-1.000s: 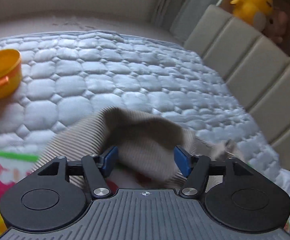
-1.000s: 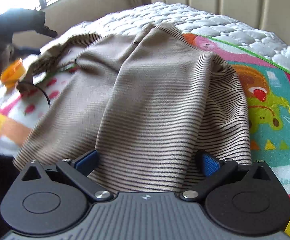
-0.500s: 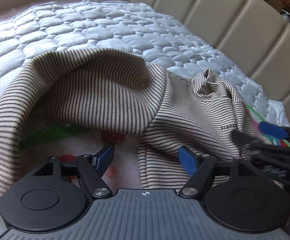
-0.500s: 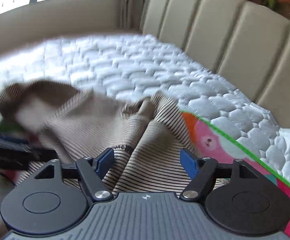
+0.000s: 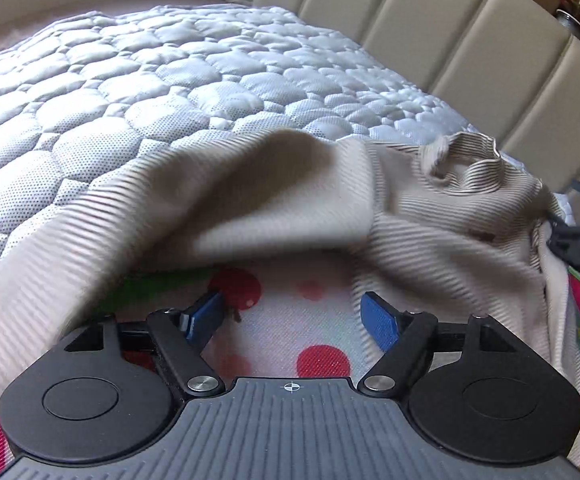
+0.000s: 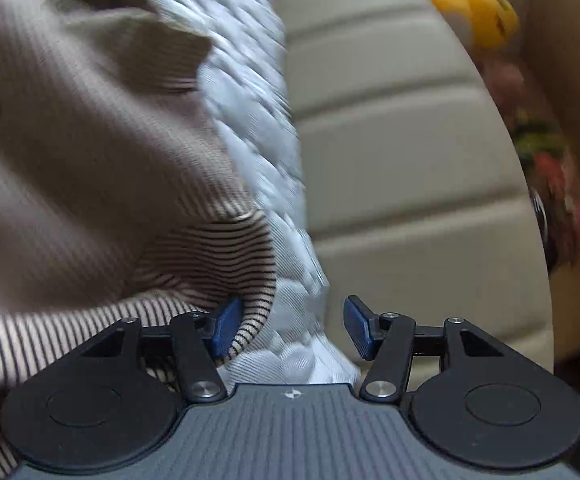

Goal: Fold clothes

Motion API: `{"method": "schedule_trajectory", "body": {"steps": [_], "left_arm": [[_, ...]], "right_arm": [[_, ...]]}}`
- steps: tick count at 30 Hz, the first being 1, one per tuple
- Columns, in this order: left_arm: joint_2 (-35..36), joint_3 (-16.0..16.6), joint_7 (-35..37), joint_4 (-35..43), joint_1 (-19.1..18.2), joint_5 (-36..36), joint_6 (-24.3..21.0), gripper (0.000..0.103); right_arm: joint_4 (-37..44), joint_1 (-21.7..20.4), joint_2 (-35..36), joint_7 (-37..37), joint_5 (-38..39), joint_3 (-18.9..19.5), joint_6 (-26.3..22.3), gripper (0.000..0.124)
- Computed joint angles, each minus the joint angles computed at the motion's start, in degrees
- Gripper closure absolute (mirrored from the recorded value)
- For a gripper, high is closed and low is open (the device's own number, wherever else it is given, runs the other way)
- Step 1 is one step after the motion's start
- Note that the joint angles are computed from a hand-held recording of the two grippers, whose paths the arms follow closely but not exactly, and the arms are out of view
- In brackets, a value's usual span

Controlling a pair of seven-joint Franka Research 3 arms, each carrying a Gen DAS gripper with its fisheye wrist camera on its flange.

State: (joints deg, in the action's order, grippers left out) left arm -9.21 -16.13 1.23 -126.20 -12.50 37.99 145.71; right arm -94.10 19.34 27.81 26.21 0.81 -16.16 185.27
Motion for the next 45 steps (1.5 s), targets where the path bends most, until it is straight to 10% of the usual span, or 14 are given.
{"method": "schedule_trajectory", "body": {"steps": [7, 10, 15, 23, 27, 33, 39, 45], "left_arm": [[-1.6, -0.3, -9.5, -2.1, 1.5, 5.0, 3.8, 0.017], [-1.8, 0.4, -12.7, -4.3, 2.8, 6.6, 13.8, 0.017], [2.2, 0.1, -10.0, -3.0, 2.6, 4.1, 24.0, 0.016], [7.2, -1.3, -1.2, 6.6, -3.4, -1.9, 6.4, 0.016], [10.1, -1.8, 9.1, 13.2, -7.0, -5.4, -7.0, 0.033], [8.8, -1.6, 13.7, 14.4, -9.4, -13.0, -13.4, 0.045], [5.3, -2.6, 13.0, 12.0, -10.6, -12.9, -17.4, 0.048], [2.0, -3.2, 1.4, 10.7, -9.2, -3.7, -16.9, 0.043]], "right_arm": [[1.7, -17.8, -10.1, 5.2, 21.7, 19.7, -25.5, 0.061], [-0.4, -21.0, -14.1, 7.7, 31.6, 19.9, -37.5, 0.046], [-8.3, -20.2, -17.8, 10.2, 35.2, 16.8, -40.0, 0.043], [-8.5, -21.9, -16.6, 5.1, 43.8, 16.7, -46.7, 0.040], [-8.7, -22.8, -17.7, -1.2, 46.3, 16.3, -55.2, 0.040], [-14.7, -21.8, -23.2, -8.9, 46.5, 14.8, -61.1, 0.040], [-18.4, -20.2, -26.9, -13.5, 45.7, 13.1, -53.8, 0.046], [-18.8, -17.2, -24.6, -19.5, 46.1, 13.1, -24.6, 0.059]]}}
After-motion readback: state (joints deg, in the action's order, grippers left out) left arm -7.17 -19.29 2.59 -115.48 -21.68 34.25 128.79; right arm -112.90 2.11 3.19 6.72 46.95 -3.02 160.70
